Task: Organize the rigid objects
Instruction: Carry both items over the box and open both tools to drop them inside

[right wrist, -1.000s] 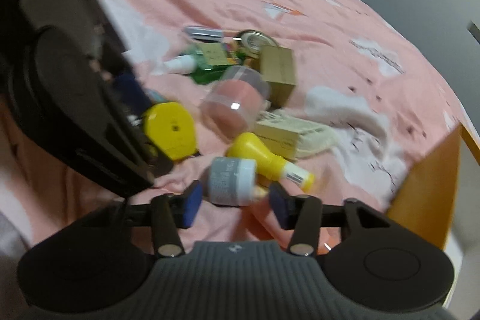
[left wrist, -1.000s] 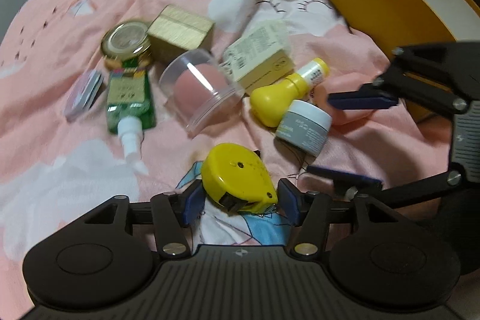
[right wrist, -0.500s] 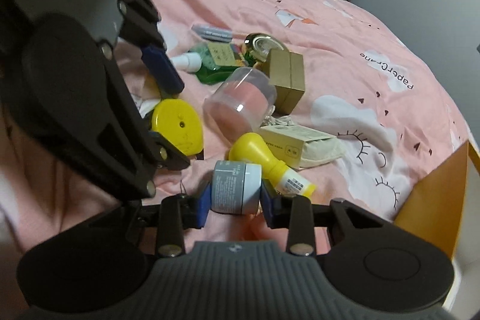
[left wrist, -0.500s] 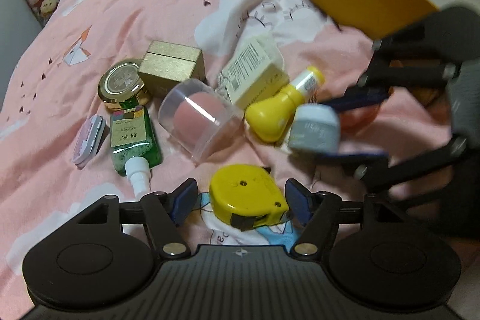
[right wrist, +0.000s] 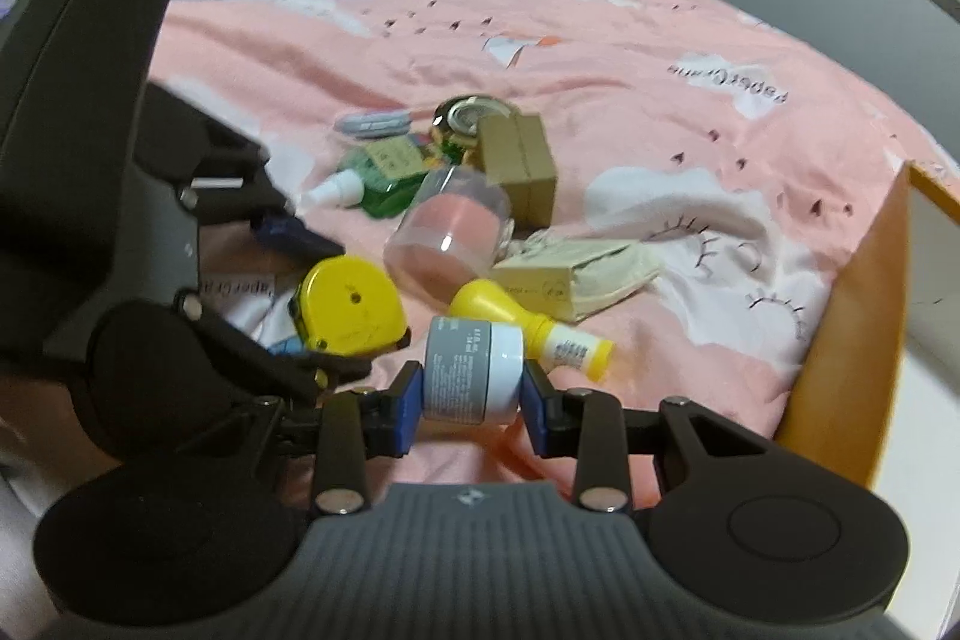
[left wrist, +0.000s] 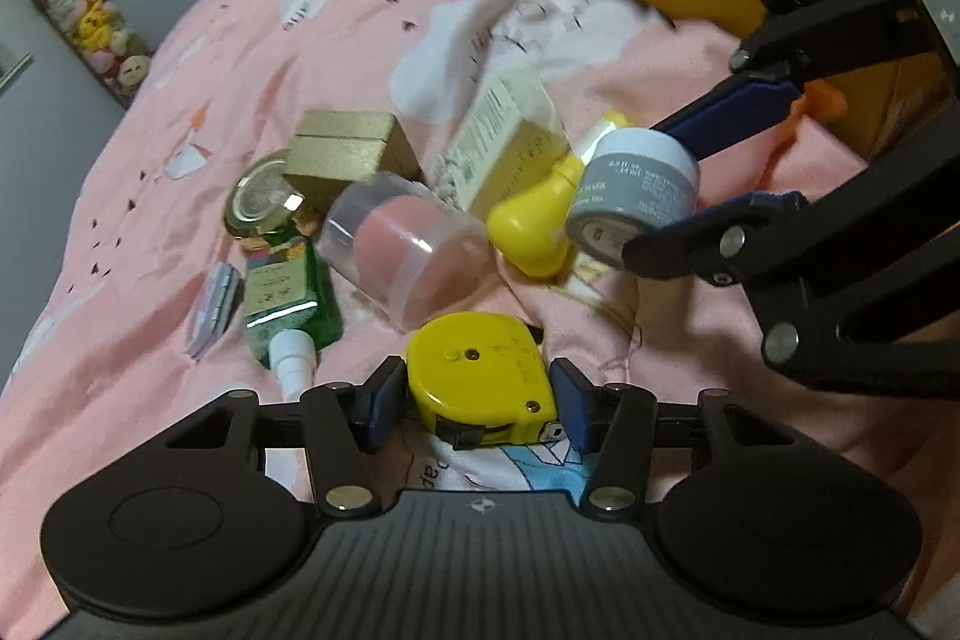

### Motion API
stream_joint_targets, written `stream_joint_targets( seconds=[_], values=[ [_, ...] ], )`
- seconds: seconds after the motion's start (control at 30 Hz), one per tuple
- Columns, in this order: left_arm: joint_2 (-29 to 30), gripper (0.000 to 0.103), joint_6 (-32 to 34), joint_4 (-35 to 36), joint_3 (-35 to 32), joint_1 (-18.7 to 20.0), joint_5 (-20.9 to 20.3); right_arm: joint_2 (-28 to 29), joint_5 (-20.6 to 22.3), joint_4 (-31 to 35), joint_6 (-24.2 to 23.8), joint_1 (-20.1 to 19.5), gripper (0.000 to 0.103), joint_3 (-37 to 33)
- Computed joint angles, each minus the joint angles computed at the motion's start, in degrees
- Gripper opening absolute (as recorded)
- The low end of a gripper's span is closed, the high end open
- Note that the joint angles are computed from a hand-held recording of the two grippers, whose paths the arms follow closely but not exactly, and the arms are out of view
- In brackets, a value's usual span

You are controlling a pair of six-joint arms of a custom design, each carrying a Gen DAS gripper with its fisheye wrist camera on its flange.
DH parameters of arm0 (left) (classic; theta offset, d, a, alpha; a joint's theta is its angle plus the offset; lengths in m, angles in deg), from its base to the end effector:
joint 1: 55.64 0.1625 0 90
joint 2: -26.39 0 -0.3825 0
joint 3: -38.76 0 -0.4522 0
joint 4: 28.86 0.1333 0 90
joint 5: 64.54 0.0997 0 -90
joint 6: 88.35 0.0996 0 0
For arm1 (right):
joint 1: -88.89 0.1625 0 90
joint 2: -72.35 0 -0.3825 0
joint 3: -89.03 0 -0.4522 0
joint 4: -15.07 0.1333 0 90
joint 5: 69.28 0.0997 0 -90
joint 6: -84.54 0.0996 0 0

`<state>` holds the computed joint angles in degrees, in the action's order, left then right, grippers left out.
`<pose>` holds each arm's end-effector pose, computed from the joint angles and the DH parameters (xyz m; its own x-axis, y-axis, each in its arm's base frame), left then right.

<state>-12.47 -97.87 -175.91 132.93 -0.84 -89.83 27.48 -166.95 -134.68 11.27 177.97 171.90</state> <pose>-0.1957 -0.6649 -0.0088 -0.4552 0.0856 -0.8863 0.5079 0.8425 -0.1794 0.1078 -0.7584 0.0992 -0.2993 -0.8706 0.3906 -0.9439 0.3299 0.0120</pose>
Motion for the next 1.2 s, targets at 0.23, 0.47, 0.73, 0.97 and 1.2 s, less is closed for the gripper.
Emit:
stream_joint_targets(
  seconds=[0.23, 0.47, 0.73, 0.97, 1.2],
  values=[
    [-1.33, 0.059, 1.79, -14.45, 2.73, -2.56, 0.88, -3.28, 4.33, -2.55, 6.79, -0.09, 0.034, 1.7],
    [1.92, 0.059, 12.79, -30.85, -1.67, -4.77, -2.92, -7.57, 7.65, -9.71, 12.19, -0.05, 0.034, 3.85],
    [5.61, 0.059, 15.25, -28.75, -12.23, -3.71, -22.14, -8.32, -1.75, -13.07, 22.06, 0.63, 0.034, -1.97],
    [12.82, 0.059, 16.61, -13.17, -25.37, -2.01, -30.08, -4.32, -12.17, -2.05, 27.75, -0.47, 0.034, -12.85],
    [18.16, 0.059, 13.56, 0.54, -34.58, -1.12, -28.24, 0.24, -18.35, 6.23, 26.27, -1.35, 0.034, -20.61]
  ],
)
